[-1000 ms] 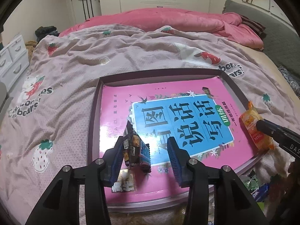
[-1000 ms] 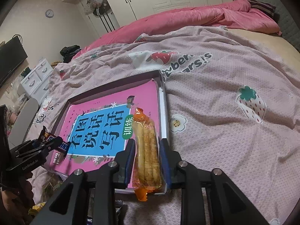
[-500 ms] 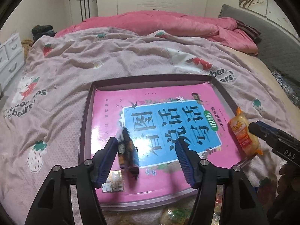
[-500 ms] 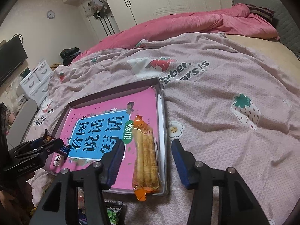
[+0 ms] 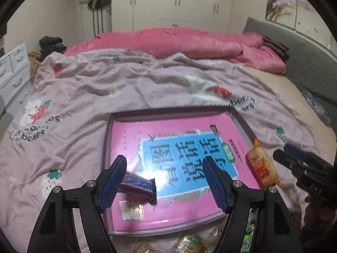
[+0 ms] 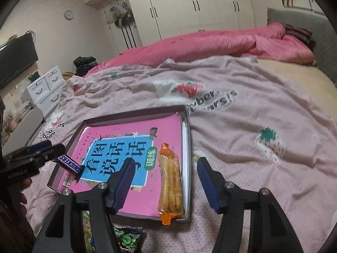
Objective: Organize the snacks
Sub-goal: 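Lower Snickers bar onto workbook, open left tool while right tool releases bread-stick pack, then withdraw both open tools from the tray back toward the snack pile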
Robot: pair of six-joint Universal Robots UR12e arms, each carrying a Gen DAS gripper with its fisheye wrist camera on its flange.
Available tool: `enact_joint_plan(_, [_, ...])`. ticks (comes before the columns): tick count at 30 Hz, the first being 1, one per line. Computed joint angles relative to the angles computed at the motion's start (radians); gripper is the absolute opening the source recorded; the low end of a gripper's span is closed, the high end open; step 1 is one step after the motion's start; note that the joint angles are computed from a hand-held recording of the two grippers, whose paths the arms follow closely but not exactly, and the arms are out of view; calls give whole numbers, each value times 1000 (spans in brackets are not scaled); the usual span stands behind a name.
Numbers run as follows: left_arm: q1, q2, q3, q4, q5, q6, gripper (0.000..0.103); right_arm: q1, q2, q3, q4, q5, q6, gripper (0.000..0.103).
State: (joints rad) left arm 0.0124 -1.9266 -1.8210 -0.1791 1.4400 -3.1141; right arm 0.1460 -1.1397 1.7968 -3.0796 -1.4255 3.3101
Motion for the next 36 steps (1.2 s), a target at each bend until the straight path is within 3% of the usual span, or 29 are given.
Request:
enact_joint_plan(9, [9, 28, -13, 19, -6, -51, 80, -1, -18, 23, -80, 3, -1, 73])
enact_joint_plan(20, [24, 78, -51, 70, 4, -46, 80, -4, -45, 54, -119, 9, 4, 79])
enact_joint_plan(36, [29, 149, -103, -3, -109, 18, 80, 2, -118, 131, -125, -2, 0, 82])
